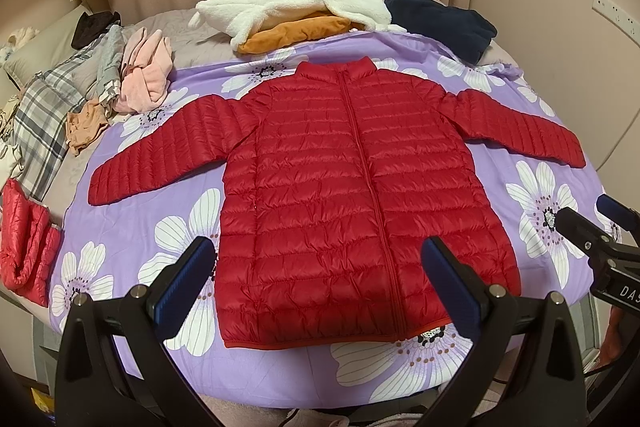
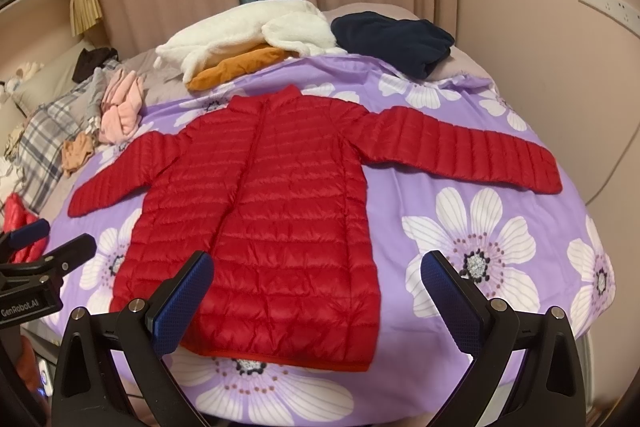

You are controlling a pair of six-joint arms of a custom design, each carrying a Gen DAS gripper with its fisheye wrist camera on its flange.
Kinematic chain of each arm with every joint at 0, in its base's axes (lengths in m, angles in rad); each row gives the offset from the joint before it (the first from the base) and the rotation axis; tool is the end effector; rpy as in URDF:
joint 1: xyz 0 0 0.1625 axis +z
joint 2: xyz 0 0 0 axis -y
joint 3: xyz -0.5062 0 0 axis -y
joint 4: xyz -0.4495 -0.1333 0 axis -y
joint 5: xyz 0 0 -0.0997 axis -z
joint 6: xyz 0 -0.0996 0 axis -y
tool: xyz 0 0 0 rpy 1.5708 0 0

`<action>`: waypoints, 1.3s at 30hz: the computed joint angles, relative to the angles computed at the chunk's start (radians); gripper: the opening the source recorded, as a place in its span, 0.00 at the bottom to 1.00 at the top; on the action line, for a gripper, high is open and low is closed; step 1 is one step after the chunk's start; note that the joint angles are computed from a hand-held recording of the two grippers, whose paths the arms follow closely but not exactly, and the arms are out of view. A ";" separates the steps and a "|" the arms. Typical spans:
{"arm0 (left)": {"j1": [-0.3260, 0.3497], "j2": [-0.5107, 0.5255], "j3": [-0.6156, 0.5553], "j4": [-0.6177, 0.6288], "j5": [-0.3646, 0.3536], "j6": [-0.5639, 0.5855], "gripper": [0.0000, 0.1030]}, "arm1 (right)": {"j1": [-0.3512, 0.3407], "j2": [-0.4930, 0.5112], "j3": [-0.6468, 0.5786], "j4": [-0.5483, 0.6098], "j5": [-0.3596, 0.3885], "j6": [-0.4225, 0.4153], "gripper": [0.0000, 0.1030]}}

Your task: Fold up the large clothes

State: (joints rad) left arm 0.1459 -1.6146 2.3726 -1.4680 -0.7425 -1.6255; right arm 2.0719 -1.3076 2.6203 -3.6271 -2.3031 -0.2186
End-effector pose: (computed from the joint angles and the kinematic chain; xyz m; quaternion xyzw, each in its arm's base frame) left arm -0.2848 -0.2507 0.2397 0.0837 0.8446 -0.3479 0.3982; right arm 0.2362 -0.2924 0.2296 0.1846 -0.8600 0.3828 0.2825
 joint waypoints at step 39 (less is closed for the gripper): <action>0.493 -0.028 0.196 -1.005 -0.172 0.415 1.00 | -0.889 -0.100 -0.116 -0.135 0.858 0.382 0.99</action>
